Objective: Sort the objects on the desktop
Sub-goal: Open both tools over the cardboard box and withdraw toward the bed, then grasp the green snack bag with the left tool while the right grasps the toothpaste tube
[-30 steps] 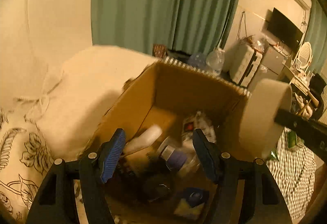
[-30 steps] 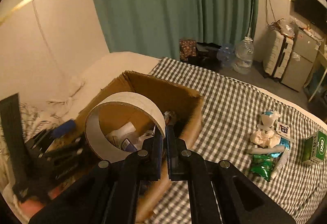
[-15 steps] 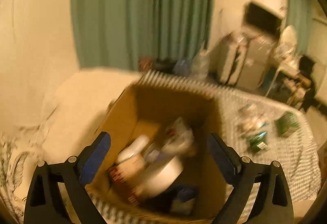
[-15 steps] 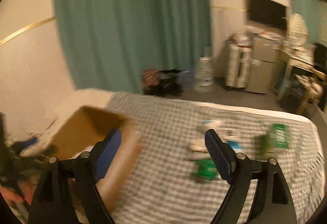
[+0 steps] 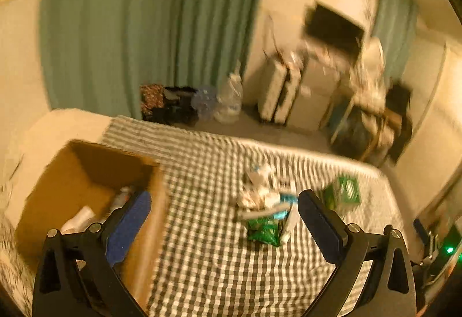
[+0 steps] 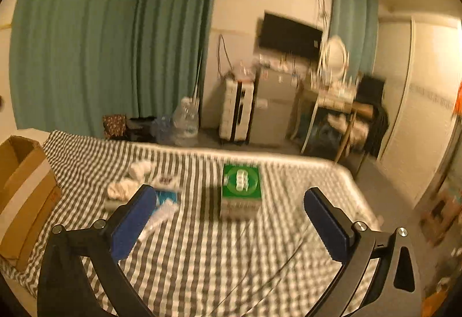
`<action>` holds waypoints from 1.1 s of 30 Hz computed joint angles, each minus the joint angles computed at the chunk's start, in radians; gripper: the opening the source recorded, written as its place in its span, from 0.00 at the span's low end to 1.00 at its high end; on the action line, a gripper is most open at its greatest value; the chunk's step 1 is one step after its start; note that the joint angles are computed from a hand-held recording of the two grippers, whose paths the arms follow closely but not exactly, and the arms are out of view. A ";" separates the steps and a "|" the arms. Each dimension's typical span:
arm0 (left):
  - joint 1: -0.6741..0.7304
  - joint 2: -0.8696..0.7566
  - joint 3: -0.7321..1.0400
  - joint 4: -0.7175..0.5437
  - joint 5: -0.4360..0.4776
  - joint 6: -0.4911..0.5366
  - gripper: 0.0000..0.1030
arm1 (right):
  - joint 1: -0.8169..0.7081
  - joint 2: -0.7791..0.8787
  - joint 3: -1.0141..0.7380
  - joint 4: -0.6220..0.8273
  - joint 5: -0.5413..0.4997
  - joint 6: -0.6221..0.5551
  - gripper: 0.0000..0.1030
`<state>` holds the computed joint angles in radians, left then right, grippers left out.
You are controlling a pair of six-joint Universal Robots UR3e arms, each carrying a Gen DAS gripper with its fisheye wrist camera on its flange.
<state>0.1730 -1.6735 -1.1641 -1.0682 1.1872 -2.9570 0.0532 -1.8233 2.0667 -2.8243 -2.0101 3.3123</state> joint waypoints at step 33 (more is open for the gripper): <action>-0.116 -0.226 -0.496 0.622 0.007 -0.045 0.32 | -0.057 0.388 -0.070 -0.127 0.348 0.171 1.00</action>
